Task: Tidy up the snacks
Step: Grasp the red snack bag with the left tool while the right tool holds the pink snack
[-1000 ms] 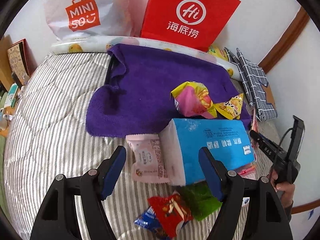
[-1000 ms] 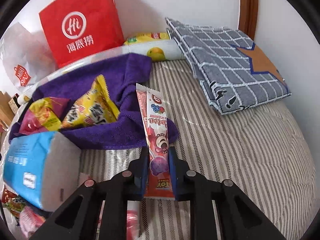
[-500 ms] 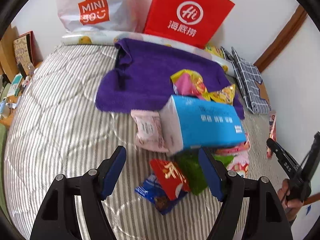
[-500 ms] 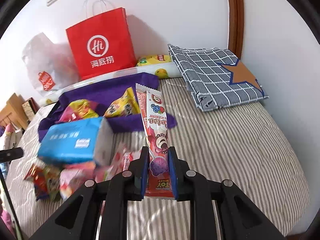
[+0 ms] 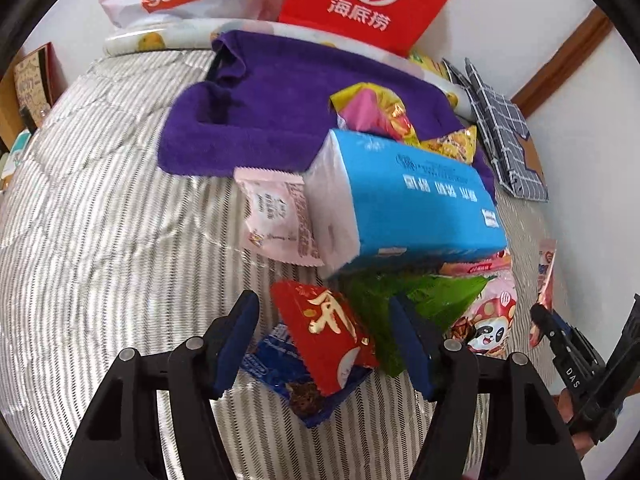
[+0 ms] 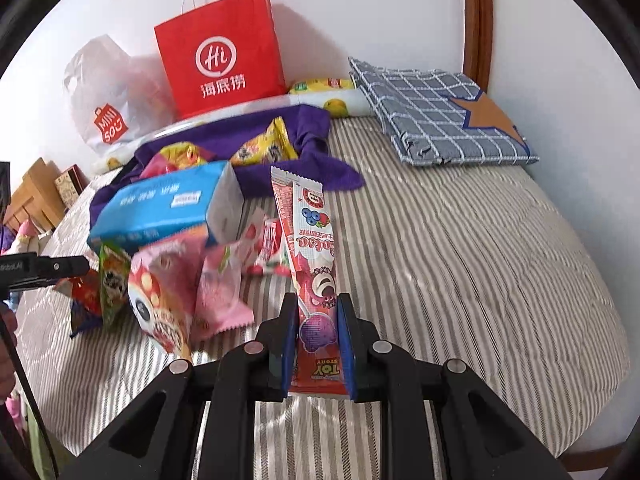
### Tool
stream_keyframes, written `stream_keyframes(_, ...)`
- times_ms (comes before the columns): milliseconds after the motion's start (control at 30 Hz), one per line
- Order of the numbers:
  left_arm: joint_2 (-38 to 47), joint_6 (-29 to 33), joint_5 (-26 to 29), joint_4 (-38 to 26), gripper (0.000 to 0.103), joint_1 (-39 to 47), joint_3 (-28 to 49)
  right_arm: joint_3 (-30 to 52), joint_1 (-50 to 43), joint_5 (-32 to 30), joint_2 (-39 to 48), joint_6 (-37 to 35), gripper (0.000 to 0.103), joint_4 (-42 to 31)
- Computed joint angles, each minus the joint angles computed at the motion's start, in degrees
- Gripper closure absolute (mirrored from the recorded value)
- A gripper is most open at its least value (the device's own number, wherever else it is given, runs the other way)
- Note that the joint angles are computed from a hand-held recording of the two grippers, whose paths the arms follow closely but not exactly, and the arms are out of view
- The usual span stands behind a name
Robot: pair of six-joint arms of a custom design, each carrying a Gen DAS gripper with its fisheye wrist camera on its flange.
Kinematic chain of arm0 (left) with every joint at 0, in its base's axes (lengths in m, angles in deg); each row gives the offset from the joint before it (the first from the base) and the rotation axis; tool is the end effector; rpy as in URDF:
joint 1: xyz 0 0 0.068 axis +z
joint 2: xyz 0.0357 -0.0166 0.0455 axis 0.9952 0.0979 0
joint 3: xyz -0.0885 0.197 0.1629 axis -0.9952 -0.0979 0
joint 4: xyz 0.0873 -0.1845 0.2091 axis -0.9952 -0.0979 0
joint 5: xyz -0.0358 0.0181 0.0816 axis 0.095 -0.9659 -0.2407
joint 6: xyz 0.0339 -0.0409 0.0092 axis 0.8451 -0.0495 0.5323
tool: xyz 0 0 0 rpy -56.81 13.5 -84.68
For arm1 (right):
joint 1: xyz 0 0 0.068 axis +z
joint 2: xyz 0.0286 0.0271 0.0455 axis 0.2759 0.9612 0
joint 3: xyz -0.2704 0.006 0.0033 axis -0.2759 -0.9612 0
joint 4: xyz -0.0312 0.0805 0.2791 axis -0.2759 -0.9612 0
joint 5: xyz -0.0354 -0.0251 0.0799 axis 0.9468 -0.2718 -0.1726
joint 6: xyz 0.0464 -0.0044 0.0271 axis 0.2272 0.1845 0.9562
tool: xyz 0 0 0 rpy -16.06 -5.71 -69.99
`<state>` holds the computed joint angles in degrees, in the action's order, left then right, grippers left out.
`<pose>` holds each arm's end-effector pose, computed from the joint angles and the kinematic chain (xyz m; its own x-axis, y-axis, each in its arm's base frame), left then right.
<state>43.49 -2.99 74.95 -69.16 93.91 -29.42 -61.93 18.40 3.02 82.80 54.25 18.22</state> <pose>0.2817 0.0361 0.1519 -0.8973 -0.2095 -0.3884 -0.0869 0.9468 -0.3098 0.2689 0.0179 0.0967 -0.7186 -0.0598 -0.6929 -0.1926 0.9744 0.1156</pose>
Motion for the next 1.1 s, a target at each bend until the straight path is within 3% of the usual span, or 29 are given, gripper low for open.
stream_keyframes(100, 1.5, 0.0, -1.8, 0.8, 0.042, -1.6, 0.3, 0.1, -0.2, -0.4, 1.6, -0.1, 0.084, 0.2)
stream_keyframes(267, 2.4, -0.2, -2.5, 1.7, 0.061, -2.8, 0.3, 0.6, 0.0, -0.5, 4.0, -0.7, 0.082, 0.3)
stream_keyframes(333, 2.6, 0.0, -2.9, 1.7, 0.064, -3.2, 0.3, 0.9, 0.3, 0.4, 5.2, -0.6, 0.082, 1.0)
stream_keyframes(667, 3.6, 0.5, -3.0, 2.6, 0.065, -3.6, 0.1, 3.6, 0.0, -0.2, 9.5, 1.4, 0.078, 3.4)
stream_keyframes(900, 3.7, 0.7, -3.6, 4.3, 0.065, -4.0, -0.5, 2.6, 1.6, 2.3, 11.3, 1.8, 0.073, 8.8)
stream_keyframes(1100, 2.9, 0.2, -3.0, 5.7, 0.065, -3.5, -1.9, 3.5, 2.8, 4.2, 11.4, 1.4, 0.069, 7.3)
